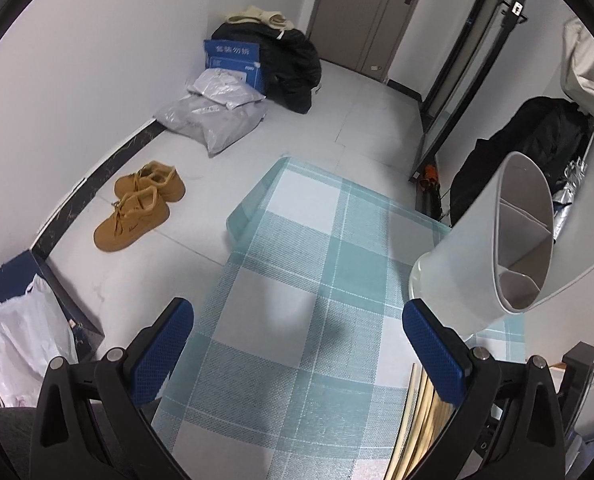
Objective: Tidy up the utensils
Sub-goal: 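Grasp one wooden chopstick with the right tool while the left tool approaches the pile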
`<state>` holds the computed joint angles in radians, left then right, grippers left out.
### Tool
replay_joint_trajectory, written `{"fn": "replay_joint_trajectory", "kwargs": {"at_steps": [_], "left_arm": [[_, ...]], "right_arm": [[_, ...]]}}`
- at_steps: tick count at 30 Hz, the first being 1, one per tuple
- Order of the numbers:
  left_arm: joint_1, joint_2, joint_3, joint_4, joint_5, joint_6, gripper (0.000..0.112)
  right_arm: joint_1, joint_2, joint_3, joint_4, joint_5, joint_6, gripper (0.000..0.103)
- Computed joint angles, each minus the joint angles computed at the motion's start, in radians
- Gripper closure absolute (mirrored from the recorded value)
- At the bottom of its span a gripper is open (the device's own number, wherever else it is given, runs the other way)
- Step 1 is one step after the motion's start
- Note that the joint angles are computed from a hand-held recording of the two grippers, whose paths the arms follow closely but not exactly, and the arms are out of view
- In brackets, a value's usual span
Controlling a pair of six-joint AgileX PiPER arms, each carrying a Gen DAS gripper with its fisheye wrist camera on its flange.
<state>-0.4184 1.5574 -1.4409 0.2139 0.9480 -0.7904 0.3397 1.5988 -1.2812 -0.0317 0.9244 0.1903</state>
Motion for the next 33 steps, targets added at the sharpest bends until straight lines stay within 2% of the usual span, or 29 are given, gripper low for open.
{"fn": "replay_joint_trajectory", "kwargs": {"at_steps": [5, 8, 12, 13, 16, 20, 26, 33], "left_arm": [[0.011, -0.008, 0.0, -0.02, -0.004, 0.005, 0.011], [0.021, -0.008, 0.003, -0.025, -0.013, 0.014, 0.011], [0.034, -0.015, 0.012, -0.029, -0.012, 0.017, 0.011], [0.036, -0.017, 0.016, -0.029, -0.012, 0.015, 0.011], [0.039, -0.023, 0.028, -0.014, -0.009, 0.0, 0.011], [0.045, -0.031, 0.039, -0.011, -0.015, 0.003, 0.011], [0.049, -0.037, 0.05, -0.022, -0.025, 0.012, 0.011], [0.031, -0.033, 0.067, -0.027, -0.022, 0.043, 0.011]], "right_arm": [[0.032, 0.0, -0.006, -0.038, 0.038, -0.029, 0.067], [0.054, 0.002, -0.003, -0.057, 0.045, -0.033, 0.069], [0.072, 0.027, -0.047, -0.069, 0.099, -0.02, 0.069], [0.078, 0.059, -0.101, -0.075, 0.131, -0.012, 0.071], [0.062, 0.077, -0.129, -0.048, 0.15, -0.021, 0.074], [0.027, 0.083, -0.144, -0.023, 0.174, -0.07, 0.092], [0.0, 0.058, -0.129, 0.017, 0.212, -0.219, 0.096], [0.027, 0.076, -0.152, -0.005, 0.193, -0.218, 0.094]]}}
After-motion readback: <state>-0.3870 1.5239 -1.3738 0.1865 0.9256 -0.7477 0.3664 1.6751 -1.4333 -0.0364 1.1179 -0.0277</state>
